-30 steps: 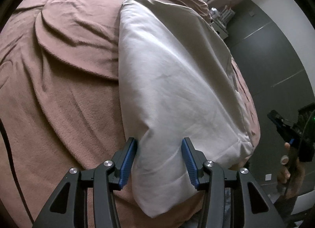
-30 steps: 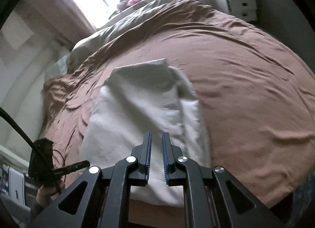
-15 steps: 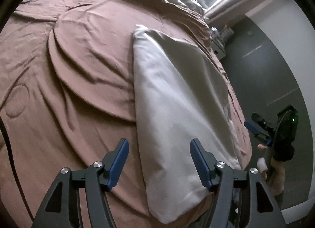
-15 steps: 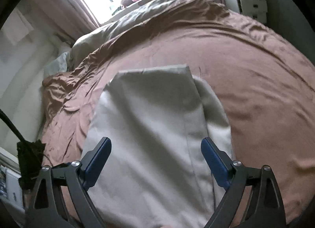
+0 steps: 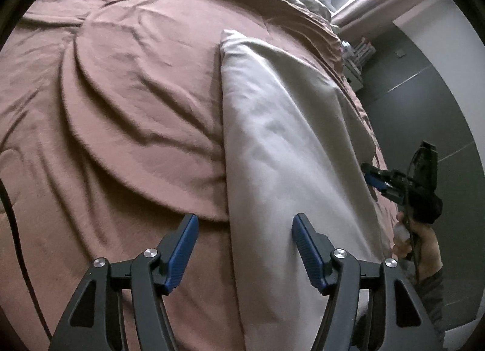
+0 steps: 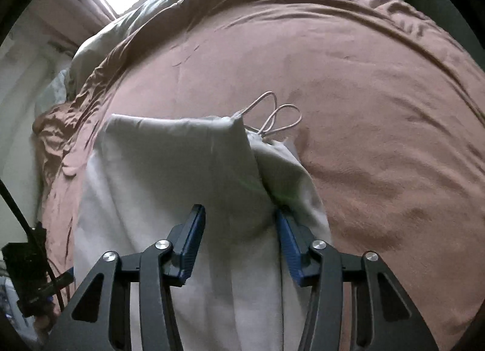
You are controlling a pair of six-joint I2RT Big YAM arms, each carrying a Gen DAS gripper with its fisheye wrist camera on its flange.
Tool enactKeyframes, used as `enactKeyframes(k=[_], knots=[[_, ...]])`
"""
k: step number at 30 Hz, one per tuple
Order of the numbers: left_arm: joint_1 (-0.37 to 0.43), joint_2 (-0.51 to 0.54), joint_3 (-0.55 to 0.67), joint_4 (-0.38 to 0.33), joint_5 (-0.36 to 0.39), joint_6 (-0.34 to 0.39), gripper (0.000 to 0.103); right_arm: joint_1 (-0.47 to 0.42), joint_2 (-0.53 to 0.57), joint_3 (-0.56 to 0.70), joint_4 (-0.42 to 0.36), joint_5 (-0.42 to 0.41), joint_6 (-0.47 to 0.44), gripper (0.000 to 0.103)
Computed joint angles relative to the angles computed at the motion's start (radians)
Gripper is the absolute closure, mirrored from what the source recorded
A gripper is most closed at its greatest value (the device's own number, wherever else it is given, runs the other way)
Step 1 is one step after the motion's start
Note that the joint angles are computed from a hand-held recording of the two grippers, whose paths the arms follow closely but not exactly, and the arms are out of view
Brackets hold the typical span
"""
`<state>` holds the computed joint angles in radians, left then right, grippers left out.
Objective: Fold large clothes
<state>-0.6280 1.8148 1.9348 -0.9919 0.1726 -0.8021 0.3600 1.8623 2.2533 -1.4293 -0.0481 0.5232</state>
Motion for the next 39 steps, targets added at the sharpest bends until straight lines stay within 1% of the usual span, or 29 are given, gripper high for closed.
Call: enactKeyframes(k=[1, 2, 4, 6, 10, 14, 15, 18, 20, 22, 23, 24, 25, 26, 28, 29, 31, 34, 37, 38, 39], knots=[[0.000, 0.017, 0.018, -0.006, -0.003, 0.002, 0.037, 0.001, 0.016, 0.024, -0.015, 0.016, -0.014, 0.086], [0.000, 0.034, 0.038, -0.016, -0.003, 0.003, 0.037, 0.000, 0.021, 0.033, -0.015, 0.019, -0.021, 0.090], [0.002, 0.054, 0.060, -0.016, 0.000, 0.000, 0.037, -0.008, 0.011, 0.025, 0.019, 0.012, -0.014, 0.101], [0.003, 0.077, 0.093, -0.027, -0.007, 0.006, 0.037, -0.009, -0.011, 0.003, 0.052, 0.023, -0.010, 0.103], [0.006, 0.125, 0.166, -0.061, -0.005, 0.026, 0.037, -0.002, -0.055, -0.059, 0.104, 0.039, -0.006, 0.103], [0.008, 0.173, 0.250, -0.105, -0.010, 0.056, 0.037, 0.011, -0.088, -0.104, 0.120, 0.087, 0.010, 0.103], [0.009, 0.184, 0.269, -0.113, -0.016, 0.062, 0.037, 0.011, -0.106, -0.144, 0.132, 0.096, 0.012, 0.103], [0.016, 0.225, 0.336, -0.142, -0.026, 0.076, 0.038, 0.007, -0.116, -0.184, 0.129, 0.102, 0.021, 0.103], [0.023, 0.247, 0.371, -0.158, -0.024, 0.079, 0.041, 0.007, -0.113, -0.194, 0.135, 0.102, 0.037, 0.103], [0.030, 0.257, 0.388, -0.152, -0.027, 0.075, 0.047, 0.009, -0.106, -0.183, 0.136, 0.100, 0.045, 0.103], [0.031, 0.270, 0.411, -0.163, -0.031, 0.075, 0.052, 0.011, -0.111, -0.186, 0.144, 0.099, 0.040, 0.103], [0.033, 0.283, 0.435, -0.177, -0.033, 0.079, 0.057, 0.009, -0.112, -0.178, 0.145, 0.095, 0.035, 0.103], [0.032, 0.297, 0.463, -0.196, -0.037, 0.090, 0.059, 0.008, -0.122, -0.182, 0.152, 0.087, 0.032, 0.103], [0.028, 0.317, 0.504, -0.225, -0.048, 0.108, 0.063, 0.008, -0.132, -0.190, 0.165, 0.078, 0.027, 0.103], [0.022, 0.353, 0.580, -0.273, -0.067, 0.136, 0.065, -0.003, -0.179, -0.235, 0.212, 0.043, 0.009, 0.103], [0.019, 0.371, 0.617, -0.296, -0.074, 0.143, 0.067, -0.004, -0.193, -0.245, 0.222, 0.031, 0.007, 0.103], [0.013, 0.406, 0.689, -0.336, -0.085, 0.155, 0.068, -0.007, -0.228, -0.273, 0.228, 0.007, -0.004, 0.102], [0.003, 0.483, 0.840, -0.426, -0.106, 0.176, 0.068, -0.005, -0.269, -0.311, 0.233, 0.020, -0.040, 0.101], [0.004, 0.499, 0.867, -0.441, -0.103, 0.170, 0.068, -0.026, -0.299, -0.348, 0.227, -0.014, -0.049, 0.101], [0.004, 0.517, 0.901, -0.458, -0.103, 0.170, 0.068, -0.037, -0.307, -0.357, 0.225, -0.017, -0.053, 0.101], [0.003, 0.555, 0.976, -0.497, -0.104, 0.173, 0.068, -0.048, -0.317, -0.370, 0.229, -0.020, -0.056, 0.101]])
